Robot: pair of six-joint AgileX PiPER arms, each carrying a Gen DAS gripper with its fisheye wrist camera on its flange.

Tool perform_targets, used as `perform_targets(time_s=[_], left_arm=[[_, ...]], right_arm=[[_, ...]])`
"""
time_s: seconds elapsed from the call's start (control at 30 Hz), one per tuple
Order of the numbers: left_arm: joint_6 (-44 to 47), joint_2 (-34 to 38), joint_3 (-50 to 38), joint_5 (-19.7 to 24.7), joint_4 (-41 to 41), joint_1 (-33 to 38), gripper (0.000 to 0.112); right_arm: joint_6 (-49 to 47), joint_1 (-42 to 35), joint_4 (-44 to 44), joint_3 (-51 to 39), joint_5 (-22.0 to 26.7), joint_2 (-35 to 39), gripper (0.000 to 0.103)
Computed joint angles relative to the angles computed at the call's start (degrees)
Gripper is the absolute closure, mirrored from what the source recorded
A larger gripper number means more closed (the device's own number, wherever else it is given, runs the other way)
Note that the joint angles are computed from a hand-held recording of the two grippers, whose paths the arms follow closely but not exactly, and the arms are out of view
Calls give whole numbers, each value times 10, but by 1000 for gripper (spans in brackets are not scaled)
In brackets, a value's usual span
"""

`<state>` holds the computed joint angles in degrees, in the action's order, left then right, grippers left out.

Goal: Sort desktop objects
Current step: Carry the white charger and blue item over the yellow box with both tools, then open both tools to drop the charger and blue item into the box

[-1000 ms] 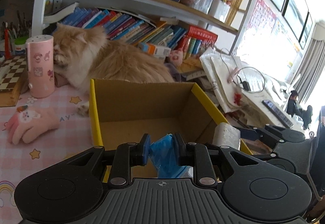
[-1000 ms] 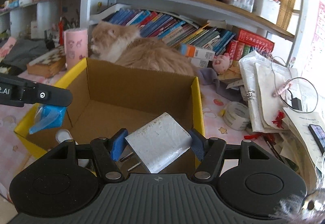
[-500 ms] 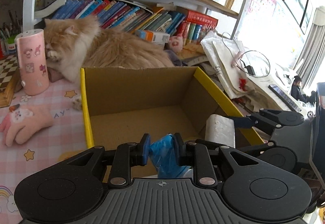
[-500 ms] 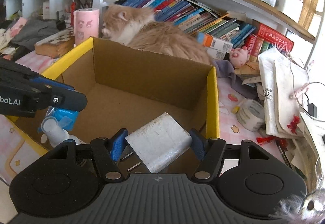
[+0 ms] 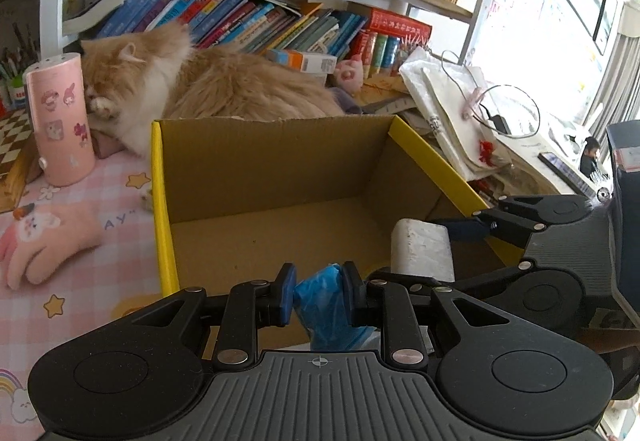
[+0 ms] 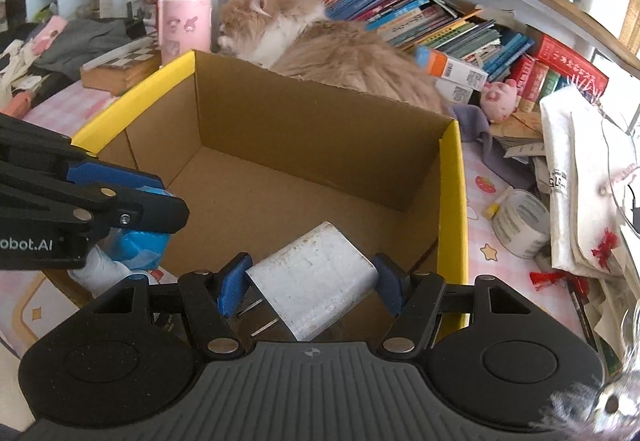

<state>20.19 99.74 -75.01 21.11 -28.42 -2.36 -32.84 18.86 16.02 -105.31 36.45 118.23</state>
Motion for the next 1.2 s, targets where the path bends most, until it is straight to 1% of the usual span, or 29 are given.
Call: perform_targets(time_s=[0.23, 0.4, 0.57, 0.67, 0.8, 0.97, 1.0, 1.13, 1.2], left_arm=[[1, 2, 0, -4, 0, -1, 89], [-41, -6, 6, -11, 37, -8, 88], [-46, -23, 24, -24, 41, -7, 86], [-66, -34, 36, -35, 61, -8, 71], [-80, -55, 52, -51, 70, -10, 64], [-105, -84, 75, -70, 95, -17, 60], [-112, -90, 79, -74, 102, -19, 57], [-148, -115, 100, -87, 139, -29, 52], [-170, -131, 115, -93, 165, -34, 47]], right_arm=[[-6, 2, -7, -14, 6, 9, 40], [7, 4, -19, -16, 8, 9, 40], [35, 5, -31, 3, -6, -2, 39], [44, 9, -42, 31, -37, -20, 36], [50, 11, -46, 64, -74, -44, 36], [66, 9, -43, 99, -109, -73, 36], [70, 9, -43, 107, -116, -81, 36], [84, 9, -40, 140, -138, -107, 36], [92, 10, -41, 160, -148, -122, 36]])
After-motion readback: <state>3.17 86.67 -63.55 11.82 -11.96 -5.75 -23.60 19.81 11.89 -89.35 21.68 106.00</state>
